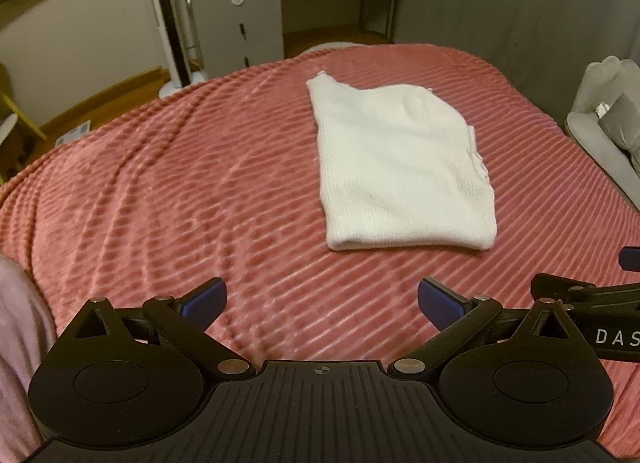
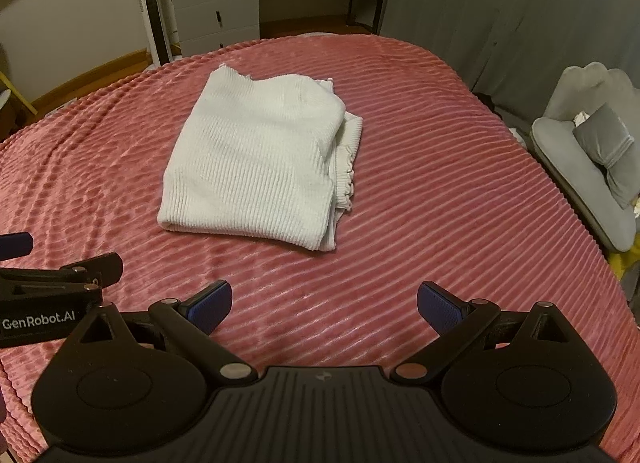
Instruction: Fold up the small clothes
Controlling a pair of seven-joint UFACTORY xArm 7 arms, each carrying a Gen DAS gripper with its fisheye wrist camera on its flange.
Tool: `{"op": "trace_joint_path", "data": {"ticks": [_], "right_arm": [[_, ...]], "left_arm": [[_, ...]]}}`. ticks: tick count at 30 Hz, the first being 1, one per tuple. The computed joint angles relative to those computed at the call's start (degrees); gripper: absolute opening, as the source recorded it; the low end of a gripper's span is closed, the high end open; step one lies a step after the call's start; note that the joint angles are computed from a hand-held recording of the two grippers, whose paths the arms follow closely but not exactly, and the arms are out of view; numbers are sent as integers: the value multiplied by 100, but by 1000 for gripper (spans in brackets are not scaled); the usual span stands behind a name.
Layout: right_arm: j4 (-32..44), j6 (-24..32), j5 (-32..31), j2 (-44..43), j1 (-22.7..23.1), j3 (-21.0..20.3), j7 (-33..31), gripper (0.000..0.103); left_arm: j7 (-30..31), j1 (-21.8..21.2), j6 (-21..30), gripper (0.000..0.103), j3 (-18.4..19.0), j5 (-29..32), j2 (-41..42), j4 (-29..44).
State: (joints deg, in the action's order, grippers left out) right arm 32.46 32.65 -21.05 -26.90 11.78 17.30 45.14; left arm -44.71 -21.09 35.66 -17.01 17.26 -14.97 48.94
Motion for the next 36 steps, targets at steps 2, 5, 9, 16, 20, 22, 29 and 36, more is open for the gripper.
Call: {"op": "trace_joint_path", "data": {"ticks": [2,5,9,16,20,22,29,36], "right_arm": [[7,16,-3,5,-3,1,7,99],[15,37,-32,4,-7,20,32,99],[17,38,-54,4,-7,20,45,99],[15,17,-76,20,-10,8,71,99],[15,17,-95,19,-23,7,65,99],[2,-3,-84,7,-21,-10,54,99],[-23,-22,-66,-11,-37,-17,18,99],[-6,7,-102,4,-56,4,9,99]], "left_arm": [[-27,6,-40,103,-6,21,0,-15],[-27,2,-50,103,0,19,0,-22],[-64,21,-82,103,-7,59,-21,-53],[-190,78,-123,103,-21,153,-61,-72],[-238,93,-102,103,-41,189,-47,-47],[-306,112,-54,103,-66,243,-20,-21],[-352,88,-49,103,-58,291,-30,-60],[-270,46,44,103,-21,183,-39,-61]]}}
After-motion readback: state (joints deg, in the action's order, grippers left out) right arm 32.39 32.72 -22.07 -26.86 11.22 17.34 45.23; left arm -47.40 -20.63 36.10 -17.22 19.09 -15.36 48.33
